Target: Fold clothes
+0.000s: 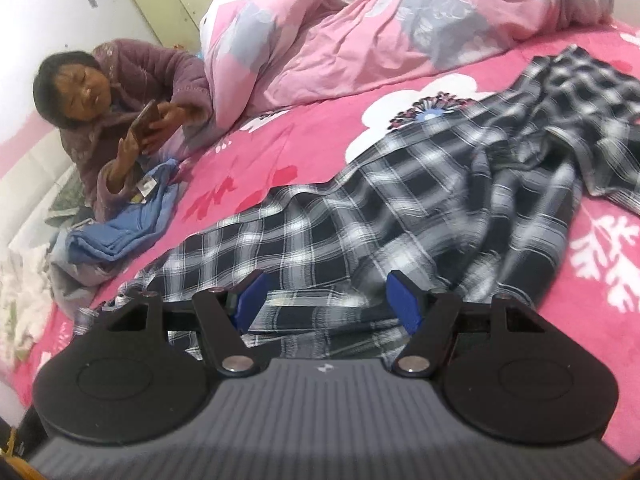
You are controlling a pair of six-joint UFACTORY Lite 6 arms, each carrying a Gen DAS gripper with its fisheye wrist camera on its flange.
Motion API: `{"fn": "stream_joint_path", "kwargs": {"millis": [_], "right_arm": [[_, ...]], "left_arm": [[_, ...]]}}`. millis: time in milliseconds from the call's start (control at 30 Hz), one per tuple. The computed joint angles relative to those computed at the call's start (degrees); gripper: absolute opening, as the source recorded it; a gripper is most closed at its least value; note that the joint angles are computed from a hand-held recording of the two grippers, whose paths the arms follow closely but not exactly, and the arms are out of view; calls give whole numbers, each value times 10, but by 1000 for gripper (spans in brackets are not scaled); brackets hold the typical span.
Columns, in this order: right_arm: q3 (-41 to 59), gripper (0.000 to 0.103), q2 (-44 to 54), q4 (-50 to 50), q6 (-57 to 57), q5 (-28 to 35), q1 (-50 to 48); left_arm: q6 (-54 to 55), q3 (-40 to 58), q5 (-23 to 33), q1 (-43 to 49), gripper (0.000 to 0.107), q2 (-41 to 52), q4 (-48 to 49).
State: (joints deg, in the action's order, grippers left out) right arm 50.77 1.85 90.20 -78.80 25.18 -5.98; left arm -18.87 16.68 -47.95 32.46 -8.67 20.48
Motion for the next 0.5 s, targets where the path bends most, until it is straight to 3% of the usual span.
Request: {"fn": "stream_joint_path", "kwargs": {"millis": [233, 500], "right_arm": [[11, 66, 8, -2, 14, -51, 58], [11, 66, -3, -16, 28, -67, 89]], "left_arm": [[-27, -7, -32, 40, 77, 8, 56], [-60, -21, -23, 66, 77, -25, 90]]}}
